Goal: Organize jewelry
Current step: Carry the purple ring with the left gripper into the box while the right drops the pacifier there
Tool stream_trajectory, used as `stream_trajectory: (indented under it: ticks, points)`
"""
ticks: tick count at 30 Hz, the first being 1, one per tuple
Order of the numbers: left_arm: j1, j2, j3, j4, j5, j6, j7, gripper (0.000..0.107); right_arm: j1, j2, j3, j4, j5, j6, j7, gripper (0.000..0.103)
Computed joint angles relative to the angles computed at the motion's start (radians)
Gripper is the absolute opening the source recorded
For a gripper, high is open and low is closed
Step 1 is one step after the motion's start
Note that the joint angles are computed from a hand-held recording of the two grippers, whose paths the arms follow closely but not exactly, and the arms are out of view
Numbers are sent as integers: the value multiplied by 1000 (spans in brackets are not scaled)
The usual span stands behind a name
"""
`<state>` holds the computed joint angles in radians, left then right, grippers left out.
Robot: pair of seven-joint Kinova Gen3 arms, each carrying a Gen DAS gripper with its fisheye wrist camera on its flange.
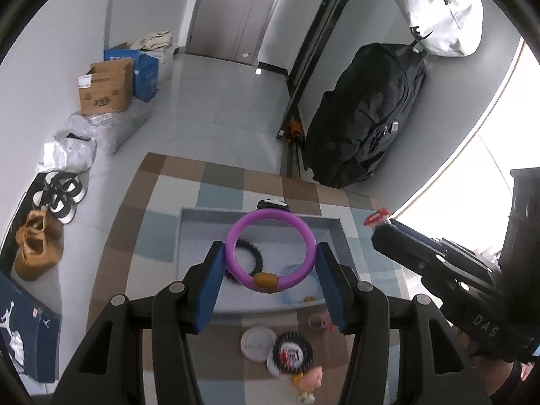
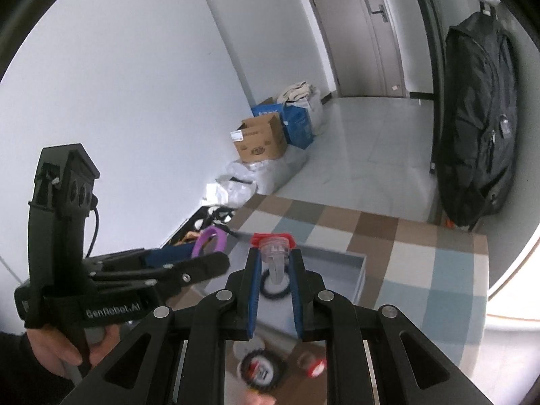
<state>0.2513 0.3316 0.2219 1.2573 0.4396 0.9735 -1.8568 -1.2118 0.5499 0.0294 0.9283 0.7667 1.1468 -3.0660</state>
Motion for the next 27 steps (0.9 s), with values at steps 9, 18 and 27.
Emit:
stream_trajectory:
  ticks: [9,18,27]
  points:
    - [19,78,6,-64,-30,28,-2,48,65,-21,-7,90,-35,-90,-33,15]
    - [40,140,1,-139,-64,89,37,48,121,-14,-33,118,-96,-138,-2,15]
    - [28,157,14,-155,-47,110,9,48,129,4,-23,99,-140,-149,44,16]
